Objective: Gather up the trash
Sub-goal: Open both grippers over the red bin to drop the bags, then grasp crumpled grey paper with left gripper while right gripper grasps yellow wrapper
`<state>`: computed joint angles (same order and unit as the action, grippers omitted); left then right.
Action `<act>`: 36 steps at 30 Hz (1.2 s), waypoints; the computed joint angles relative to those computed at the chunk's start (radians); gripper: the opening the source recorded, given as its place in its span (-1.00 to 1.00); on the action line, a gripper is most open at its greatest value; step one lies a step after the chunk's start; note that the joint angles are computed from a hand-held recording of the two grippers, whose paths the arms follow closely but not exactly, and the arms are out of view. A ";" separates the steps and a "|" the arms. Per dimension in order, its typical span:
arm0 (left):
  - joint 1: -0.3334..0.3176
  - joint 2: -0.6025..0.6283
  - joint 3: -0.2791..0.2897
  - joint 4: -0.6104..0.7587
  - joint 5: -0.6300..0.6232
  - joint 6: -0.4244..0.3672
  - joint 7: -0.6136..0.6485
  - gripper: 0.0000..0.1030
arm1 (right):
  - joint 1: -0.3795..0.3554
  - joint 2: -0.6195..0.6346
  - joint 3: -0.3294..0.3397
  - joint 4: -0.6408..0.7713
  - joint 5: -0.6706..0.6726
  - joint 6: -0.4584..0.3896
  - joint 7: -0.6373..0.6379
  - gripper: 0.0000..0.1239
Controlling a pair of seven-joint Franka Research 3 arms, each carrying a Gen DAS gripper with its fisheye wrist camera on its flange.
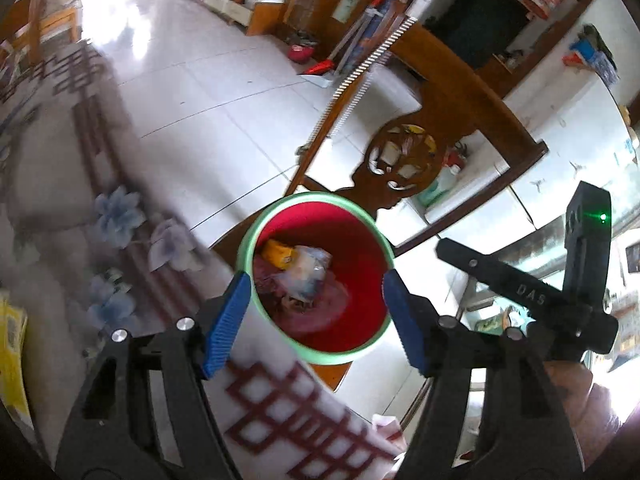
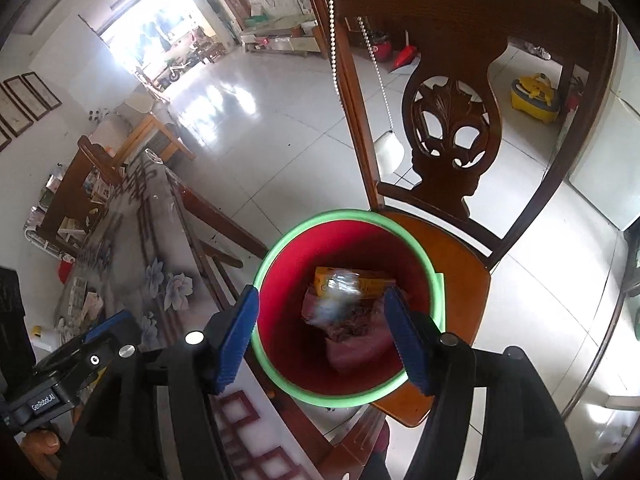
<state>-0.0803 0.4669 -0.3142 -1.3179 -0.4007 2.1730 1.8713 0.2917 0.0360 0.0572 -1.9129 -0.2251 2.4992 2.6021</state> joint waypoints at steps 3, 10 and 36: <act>0.019 -0.029 0.021 -0.046 -0.001 0.021 -0.035 0.31 | 0.003 0.018 0.002 0.013 0.027 0.004 -0.017 0.03; 0.055 -0.094 0.141 -0.153 0.185 0.167 -0.174 0.46 | 0.031 0.060 0.003 0.061 0.066 -0.010 -0.056 0.04; 0.376 -0.125 0.113 -0.186 0.078 0.202 -0.101 0.01 | 0.251 0.288 0.018 0.418 -0.008 -0.170 0.028 0.04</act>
<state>0.2953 0.3419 -0.2010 -1.5035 -0.3224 2.3753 1.7702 0.5426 0.3237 0.0756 -1.4952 -0.2335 2.3293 2.6297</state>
